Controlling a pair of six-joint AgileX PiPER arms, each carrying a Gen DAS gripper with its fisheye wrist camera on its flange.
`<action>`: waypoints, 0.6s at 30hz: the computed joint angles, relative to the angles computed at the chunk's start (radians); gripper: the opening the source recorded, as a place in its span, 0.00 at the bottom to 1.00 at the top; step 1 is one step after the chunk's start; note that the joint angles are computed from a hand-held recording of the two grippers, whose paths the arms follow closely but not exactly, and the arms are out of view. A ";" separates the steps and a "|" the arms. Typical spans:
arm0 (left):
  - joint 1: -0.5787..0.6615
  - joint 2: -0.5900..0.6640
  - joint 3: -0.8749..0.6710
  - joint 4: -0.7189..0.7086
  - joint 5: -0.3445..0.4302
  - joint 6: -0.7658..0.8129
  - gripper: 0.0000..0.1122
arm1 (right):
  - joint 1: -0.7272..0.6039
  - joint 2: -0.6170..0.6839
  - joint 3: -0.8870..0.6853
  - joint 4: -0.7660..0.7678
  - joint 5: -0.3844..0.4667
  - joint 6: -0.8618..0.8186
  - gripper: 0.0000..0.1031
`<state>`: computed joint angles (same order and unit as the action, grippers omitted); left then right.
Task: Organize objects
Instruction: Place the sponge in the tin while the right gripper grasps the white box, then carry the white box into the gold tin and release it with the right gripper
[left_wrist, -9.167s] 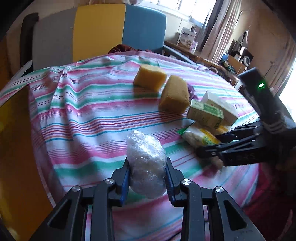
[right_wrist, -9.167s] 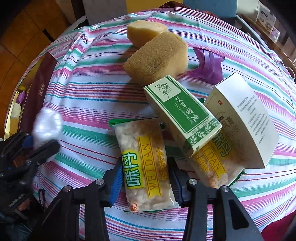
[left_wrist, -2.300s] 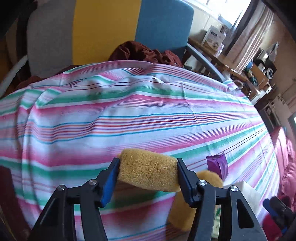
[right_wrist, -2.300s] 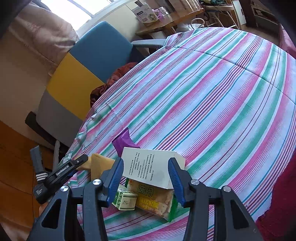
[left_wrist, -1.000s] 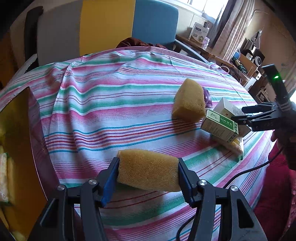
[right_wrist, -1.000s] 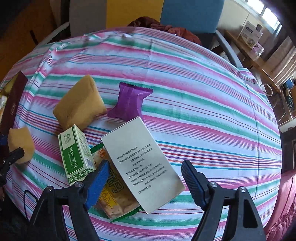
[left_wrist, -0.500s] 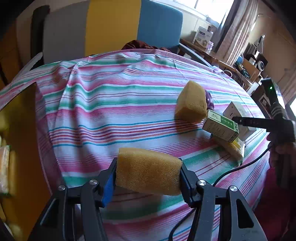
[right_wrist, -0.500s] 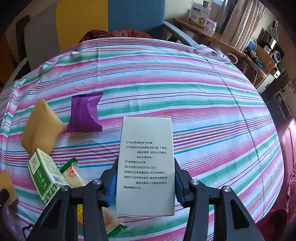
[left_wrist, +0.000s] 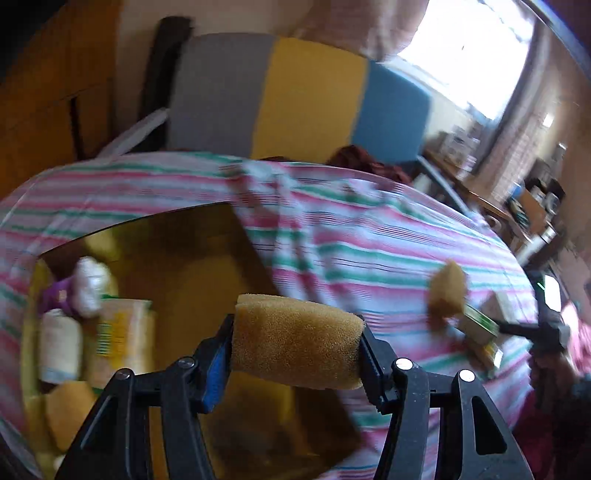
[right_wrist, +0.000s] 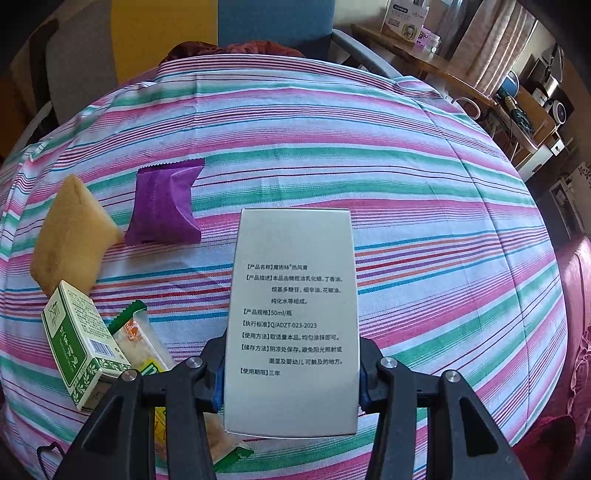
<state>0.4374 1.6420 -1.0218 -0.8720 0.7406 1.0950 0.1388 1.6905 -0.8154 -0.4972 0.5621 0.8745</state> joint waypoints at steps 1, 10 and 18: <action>0.025 0.059 -0.068 0.039 0.024 -0.060 0.53 | 0.000 0.000 -0.001 -0.002 0.001 -0.001 0.48; 0.058 0.425 -0.477 0.191 0.057 -0.431 0.53 | 0.037 -0.010 0.014 -0.057 -0.001 0.050 0.48; 0.000 0.565 -0.674 0.418 -0.002 -0.692 0.61 | 0.048 -0.008 0.022 -0.068 -0.004 0.057 0.48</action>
